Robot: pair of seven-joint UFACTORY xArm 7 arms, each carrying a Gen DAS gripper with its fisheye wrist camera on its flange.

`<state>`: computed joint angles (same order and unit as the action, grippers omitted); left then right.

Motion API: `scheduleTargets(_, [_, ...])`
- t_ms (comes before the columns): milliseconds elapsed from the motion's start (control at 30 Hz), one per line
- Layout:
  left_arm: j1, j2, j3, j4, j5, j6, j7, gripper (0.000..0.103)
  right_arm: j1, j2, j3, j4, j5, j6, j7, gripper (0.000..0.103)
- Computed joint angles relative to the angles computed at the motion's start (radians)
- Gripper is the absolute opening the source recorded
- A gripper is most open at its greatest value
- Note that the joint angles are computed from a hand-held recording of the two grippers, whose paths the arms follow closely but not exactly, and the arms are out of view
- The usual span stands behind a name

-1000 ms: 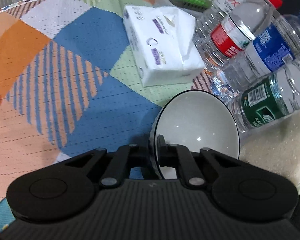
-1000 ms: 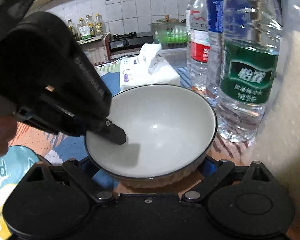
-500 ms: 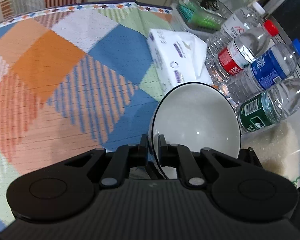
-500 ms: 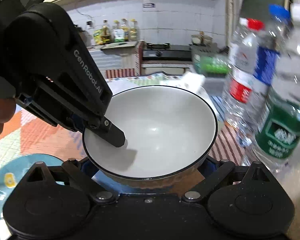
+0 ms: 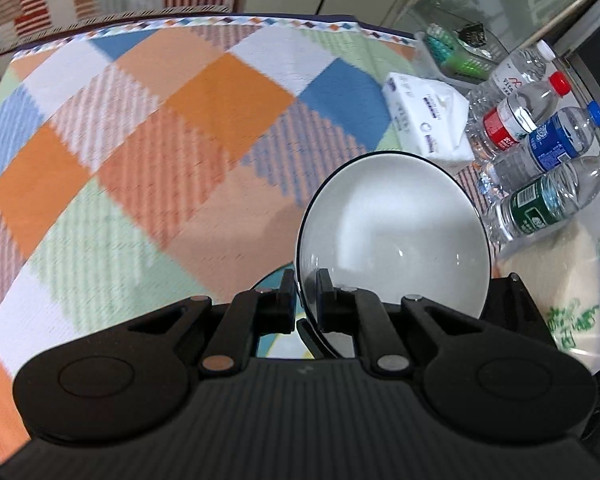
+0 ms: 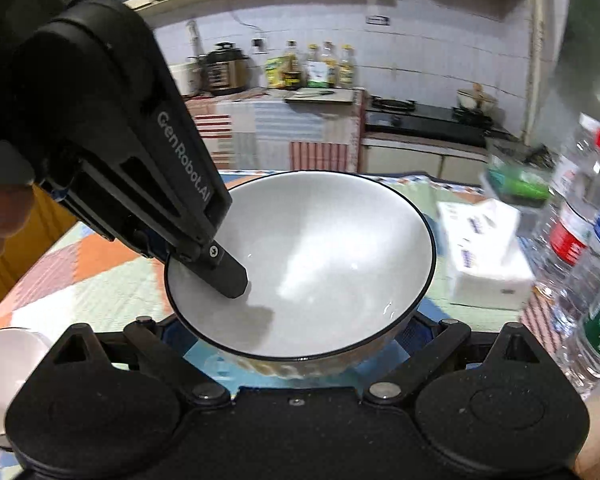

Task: Organize plates and bowls
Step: 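Carry the white bowl with the left gripper over the nested bowls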

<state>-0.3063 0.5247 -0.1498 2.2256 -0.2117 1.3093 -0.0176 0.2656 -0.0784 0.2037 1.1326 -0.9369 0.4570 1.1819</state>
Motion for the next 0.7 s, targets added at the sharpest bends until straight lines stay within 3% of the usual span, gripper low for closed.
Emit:
scheduleTargets(333, [0.114,-0.215,0.028,-0.19,-0.047,0.065,0.064,0.01,0.084,0.024,0.038,0.105,0.114,0.028,-0.183,0.099])
scheduleTargets(500, [0.156,-0.36,0.049,-0.356,-0.068,0.049,0.134,0.01,0.141,0.032,0.061,0.158,0.176,0.1,-0.229,0.099])
scheduleTargets(700, [0.191,-0.477,0.078,-0.494,-0.11,0.052,0.196,0.012,0.18,0.023,0.063,0.154,0.279,0.091,-0.318,0.099])
